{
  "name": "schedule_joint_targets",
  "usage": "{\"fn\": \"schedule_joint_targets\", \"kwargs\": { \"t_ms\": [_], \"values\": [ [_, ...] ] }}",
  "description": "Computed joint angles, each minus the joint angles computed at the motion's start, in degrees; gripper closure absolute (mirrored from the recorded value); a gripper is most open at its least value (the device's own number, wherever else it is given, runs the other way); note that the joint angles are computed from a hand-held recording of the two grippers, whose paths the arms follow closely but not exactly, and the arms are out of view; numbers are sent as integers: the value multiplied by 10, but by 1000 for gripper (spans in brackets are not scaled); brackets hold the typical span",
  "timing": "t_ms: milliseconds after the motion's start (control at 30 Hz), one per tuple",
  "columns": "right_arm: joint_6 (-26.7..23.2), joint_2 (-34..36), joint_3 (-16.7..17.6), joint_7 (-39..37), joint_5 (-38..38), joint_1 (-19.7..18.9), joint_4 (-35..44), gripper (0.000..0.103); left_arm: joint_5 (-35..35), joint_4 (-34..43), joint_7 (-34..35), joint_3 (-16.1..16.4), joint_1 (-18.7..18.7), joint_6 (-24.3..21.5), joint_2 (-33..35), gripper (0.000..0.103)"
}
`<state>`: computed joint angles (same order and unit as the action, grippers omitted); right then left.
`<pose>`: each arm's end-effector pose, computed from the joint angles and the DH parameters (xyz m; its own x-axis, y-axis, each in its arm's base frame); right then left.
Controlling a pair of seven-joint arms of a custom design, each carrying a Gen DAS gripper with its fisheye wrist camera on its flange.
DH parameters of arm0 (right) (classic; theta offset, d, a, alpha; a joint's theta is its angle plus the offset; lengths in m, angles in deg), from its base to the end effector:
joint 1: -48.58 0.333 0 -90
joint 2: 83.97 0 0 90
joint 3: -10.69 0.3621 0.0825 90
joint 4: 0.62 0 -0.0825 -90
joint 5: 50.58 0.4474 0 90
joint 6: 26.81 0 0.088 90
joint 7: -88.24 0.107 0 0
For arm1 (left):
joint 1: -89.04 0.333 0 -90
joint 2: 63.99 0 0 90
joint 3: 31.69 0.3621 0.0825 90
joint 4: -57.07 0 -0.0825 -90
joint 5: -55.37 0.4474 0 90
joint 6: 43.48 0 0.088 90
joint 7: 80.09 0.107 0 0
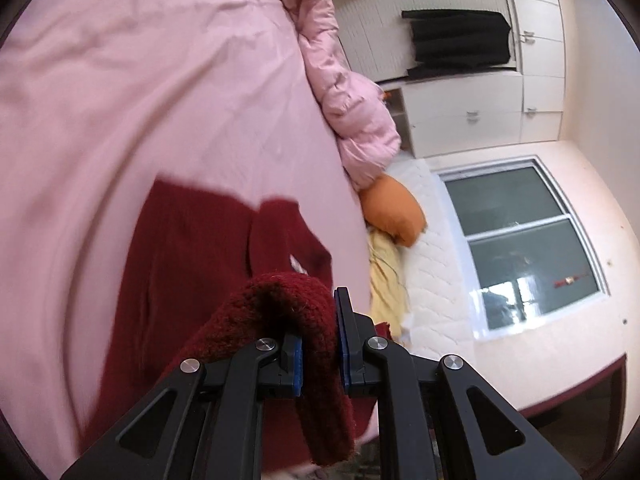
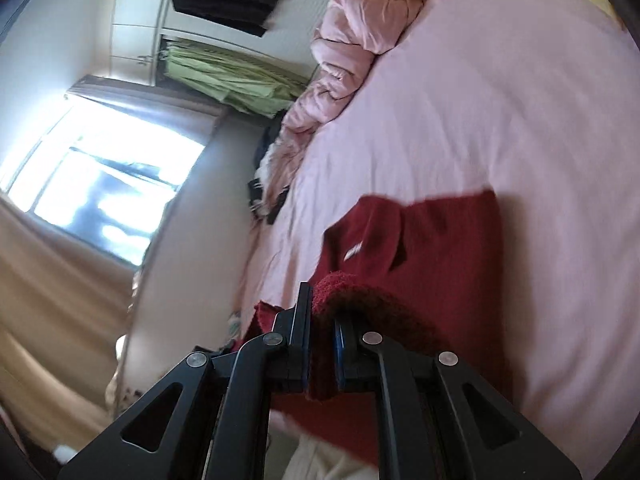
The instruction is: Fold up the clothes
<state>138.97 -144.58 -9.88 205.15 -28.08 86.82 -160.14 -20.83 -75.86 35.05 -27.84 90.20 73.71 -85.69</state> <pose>0.3344 0.0527 0.5995 -0.0282 -0.4739 -0.8801 -0.7064 0.6324 -0.3179 0.5059 -0.0061 0.5574 -0.0183 -0.3845 0.9230 -0.9075 -0.3811 -0.1767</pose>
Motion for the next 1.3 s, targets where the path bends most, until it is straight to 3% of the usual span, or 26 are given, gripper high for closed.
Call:
{"fn": "schedule_joint_targets", "kwargs": {
  "t_ms": [167,333,467,533,633,800,867,967,1000,1067,1100,1133,1167,1200,1233,1300],
  "values": [
    [49,115,-75,-40,13,53,61,94,17,86,-3,-23,2,35,102,90],
    [84,178,-138,-60,46,99,80,94,59,123,-31,-52,10,60,174,90],
    [91,205,-170,-62,70,116,76,94,11,130,-2,-60,19,76,190,90],
    [123,191,-198,-85,76,150,76,94,-8,138,20,-63,22,83,189,90],
    [153,181,-228,-93,54,189,85,94,30,152,4,-71,22,98,206,90],
    [108,238,-218,-29,55,152,83,93,69,154,-45,-77,29,91,230,90],
    [120,219,-238,-34,71,171,75,93,66,160,-59,-76,36,67,234,90],
    [91,204,-233,-19,84,154,82,87,78,171,-90,-74,44,37,229,85],
    [108,188,-240,-20,99,164,79,87,72,170,-93,-72,47,37,223,77],
    [145,152,-258,-10,113,186,72,83,54,162,-100,-68,51,42,209,43],
    [177,131,-266,3,120,199,65,69,47,158,-112,-65,54,49,202,26],
    [209,114,-267,25,130,204,57,41,45,153,-119,-62,55,63,193,26],
    [220,112,-256,42,131,193,54,29,54,149,-119,-61,55,83,183,26],
    [223,114,-239,51,125,175,52,25,73,145,-123,-60,55,107,171,26],
    [210,122,-212,53,112,144,53,25,106,140,-131,-62,53,134,156,26],
    [152,146,-127,55,68,55,60,25,143,126,-116,-63,43,161,125,26]
  ]
}}
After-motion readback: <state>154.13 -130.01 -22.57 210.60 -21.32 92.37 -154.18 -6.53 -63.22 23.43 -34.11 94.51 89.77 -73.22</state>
